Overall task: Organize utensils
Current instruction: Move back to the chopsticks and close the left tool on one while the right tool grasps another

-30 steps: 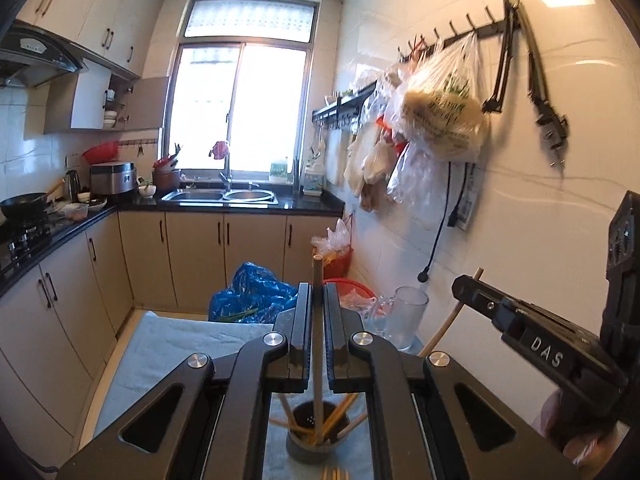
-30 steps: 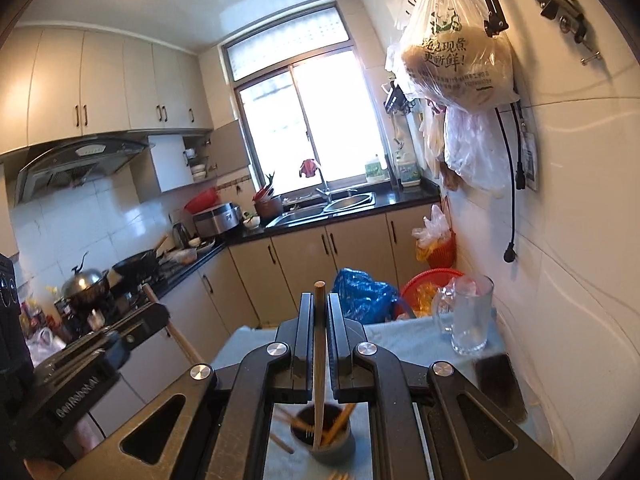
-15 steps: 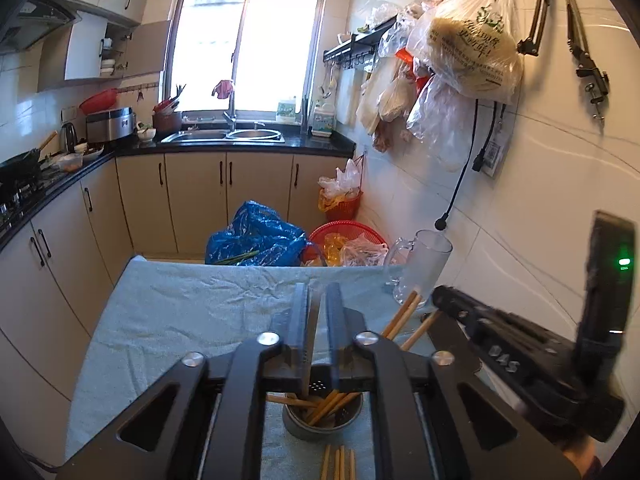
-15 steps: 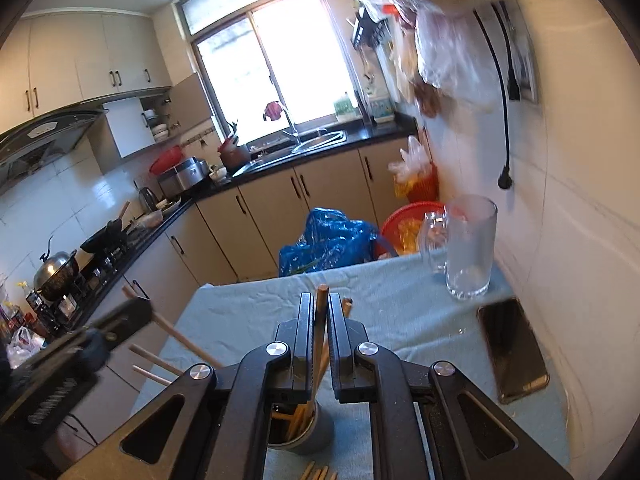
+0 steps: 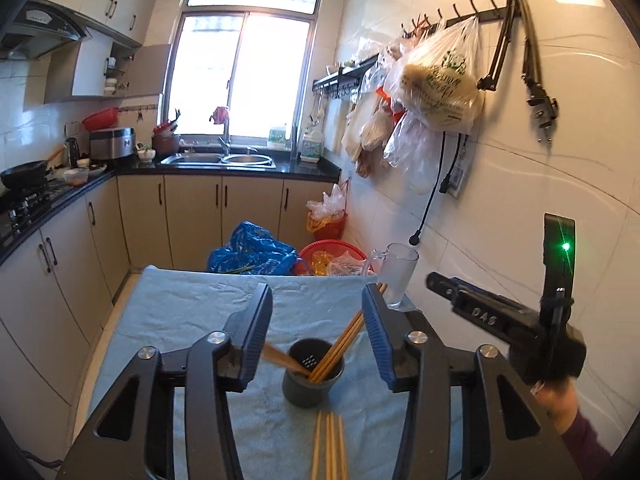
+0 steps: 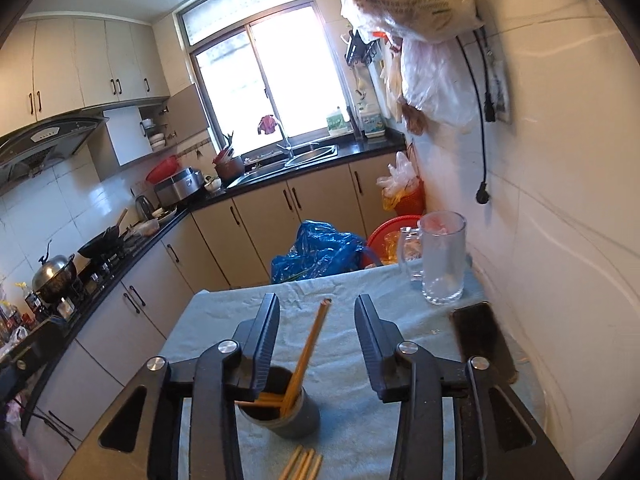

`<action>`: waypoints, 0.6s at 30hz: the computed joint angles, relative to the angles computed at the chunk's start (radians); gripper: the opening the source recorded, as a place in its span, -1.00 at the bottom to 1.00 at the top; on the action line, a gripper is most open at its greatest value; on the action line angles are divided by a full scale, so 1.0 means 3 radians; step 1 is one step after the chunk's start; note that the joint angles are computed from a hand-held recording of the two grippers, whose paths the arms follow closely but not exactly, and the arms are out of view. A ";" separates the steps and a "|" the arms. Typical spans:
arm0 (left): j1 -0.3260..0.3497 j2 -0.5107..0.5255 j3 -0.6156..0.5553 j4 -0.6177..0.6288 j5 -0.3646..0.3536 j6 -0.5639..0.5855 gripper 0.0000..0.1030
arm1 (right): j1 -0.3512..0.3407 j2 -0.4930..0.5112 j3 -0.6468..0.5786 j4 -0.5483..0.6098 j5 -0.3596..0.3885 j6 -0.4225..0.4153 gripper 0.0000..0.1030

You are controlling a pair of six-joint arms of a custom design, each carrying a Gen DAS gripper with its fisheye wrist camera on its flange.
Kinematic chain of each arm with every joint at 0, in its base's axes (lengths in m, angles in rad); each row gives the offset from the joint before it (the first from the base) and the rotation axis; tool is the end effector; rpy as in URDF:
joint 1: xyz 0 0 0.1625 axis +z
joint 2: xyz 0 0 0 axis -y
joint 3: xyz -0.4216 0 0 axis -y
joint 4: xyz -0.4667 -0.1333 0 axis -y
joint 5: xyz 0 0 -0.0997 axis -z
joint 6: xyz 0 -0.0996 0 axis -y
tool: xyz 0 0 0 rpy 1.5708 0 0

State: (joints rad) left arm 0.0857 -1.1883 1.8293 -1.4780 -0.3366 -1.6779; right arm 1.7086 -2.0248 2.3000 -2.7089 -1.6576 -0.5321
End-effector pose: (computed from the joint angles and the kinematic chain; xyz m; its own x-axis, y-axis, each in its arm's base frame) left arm -0.5618 -0.2764 0.1833 -0.8000 -0.1042 -0.5909 0.5190 0.3742 -0.7685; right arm 0.1790 -0.3835 0.4258 -0.8128 -0.3885 0.4340 -0.5822 0.5187 -0.6261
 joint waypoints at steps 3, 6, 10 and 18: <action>-0.0142 -0.0051 0.0029 0.0514 -0.0120 -0.0490 0.09 | -0.0055 -0.0248 0.0084 0.0256 -0.0023 -0.0091 -0.07; -0.0221 -0.0140 0.0187 0.0525 -0.0333 -0.0622 0.11 | -0.0170 -0.0520 0.0185 0.0600 -0.0055 -0.0211 -0.03; -0.0224 -0.0244 0.0501 0.0150 -0.0681 -0.0547 0.10 | -0.0444 -0.0864 0.0372 0.1095 -0.0087 -0.0406 -0.01; 0.0191 -0.0134 0.1049 -0.1502 -0.1552 0.0559 -0.62 | -0.1250 -0.1369 0.0755 0.1830 0.0152 -0.0829 -0.01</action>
State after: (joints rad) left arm 0.1431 -1.2285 2.1440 -1.9287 -0.8022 -1.5103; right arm 1.3334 -2.4356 2.5267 -2.1599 -1.6121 -0.7807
